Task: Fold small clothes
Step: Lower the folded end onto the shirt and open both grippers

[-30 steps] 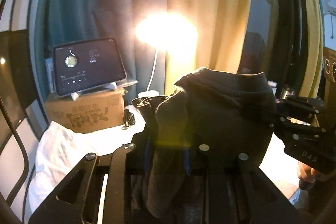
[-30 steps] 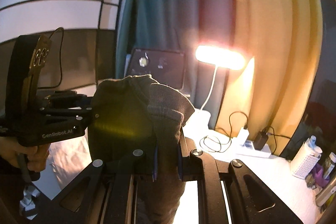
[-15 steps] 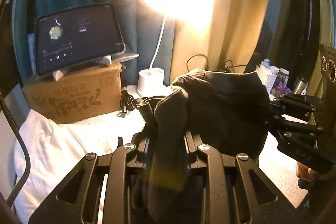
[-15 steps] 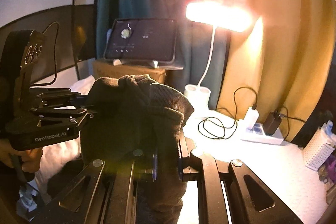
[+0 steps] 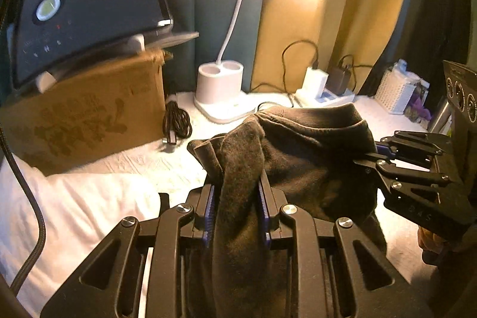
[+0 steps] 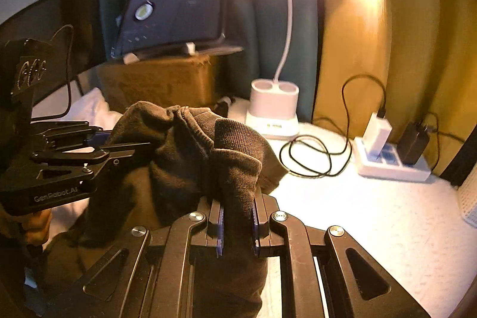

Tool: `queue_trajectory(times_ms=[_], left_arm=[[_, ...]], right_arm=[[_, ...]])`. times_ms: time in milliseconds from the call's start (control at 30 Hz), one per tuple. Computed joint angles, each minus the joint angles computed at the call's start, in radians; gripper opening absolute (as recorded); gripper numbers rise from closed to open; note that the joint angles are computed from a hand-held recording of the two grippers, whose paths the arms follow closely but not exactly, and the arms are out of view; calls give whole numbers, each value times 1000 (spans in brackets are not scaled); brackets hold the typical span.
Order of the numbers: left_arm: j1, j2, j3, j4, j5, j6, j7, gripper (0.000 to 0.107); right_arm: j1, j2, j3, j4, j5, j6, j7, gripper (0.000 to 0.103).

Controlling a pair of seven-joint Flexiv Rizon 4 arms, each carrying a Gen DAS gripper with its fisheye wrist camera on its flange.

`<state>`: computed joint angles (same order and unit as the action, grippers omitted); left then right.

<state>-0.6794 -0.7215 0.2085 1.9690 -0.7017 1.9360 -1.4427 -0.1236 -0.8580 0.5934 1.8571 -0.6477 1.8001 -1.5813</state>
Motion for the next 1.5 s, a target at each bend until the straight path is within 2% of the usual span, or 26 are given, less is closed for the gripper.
queue_trajectory(times_ms=[267, 433, 467, 567, 667, 800, 833, 933, 967, 1033, 1100, 1133, 1233, 1333, 1500], left_arm=[[54, -47, -2, -47, 53, -105, -57, 23], [67, -73, 23, -83, 96, -188, -110, 24], [64, -78, 33, -88, 100, -203, -125, 27], [113, -77, -9, -84, 134, -193, -162, 30], [114, -81, 5, -87, 159, -199, -206, 39], [161, -72, -30, -80, 207, -187, -253, 42], [159, -71, -23, -79, 217, -187, -266, 42], [113, -73, 38, -82, 237, -199, -310, 42], [85, -75, 73, -83, 239, -207, -329, 42], [46, -79, 127, -86, 250, -225, -358, 42], [11, -89, 182, -96, 263, -252, -387, 42], [16, -89, 182, -99, 277, -263, -392, 42], [66, -84, 138, -103, 318, -267, -408, 42], [59, -84, 156, -111, 351, -284, -441, 42], [46, -71, 179, -113, 397, -304, -504, 42]], right_arm=[[-16, -110, 87, -118, 47, -171, -57, 13], [18, -140, 84, -178, 108, -248, -92, 13], [22, -144, 84, -188, 119, -259, -100, 13], [42, -151, 70, -209, 155, -276, -122, 13], [58, -160, 66, -233, 190, -292, -147, 14], [45, -170, 94, -253, 243, -324, -189, 20], [35, -172, 107, -260, 261, -341, -196, 24], [22, -167, 123, -274, 315, -360, -207, 26], [28, -156, 110, -270, 332, -346, -206, 28], [42, -134, 79, -261, 369, -311, -198, 46], [52, -121, 56, -259, 402, -290, -201, 54], [65, -115, 37, -260, 414, -287, -204, 56], [103, -111, -9, -272, 450, -284, -210, 61], [157, -104, -80, -267, 463, -250, -203, 66], [161, -77, -96, -241, 473, -227, -187, 66]])
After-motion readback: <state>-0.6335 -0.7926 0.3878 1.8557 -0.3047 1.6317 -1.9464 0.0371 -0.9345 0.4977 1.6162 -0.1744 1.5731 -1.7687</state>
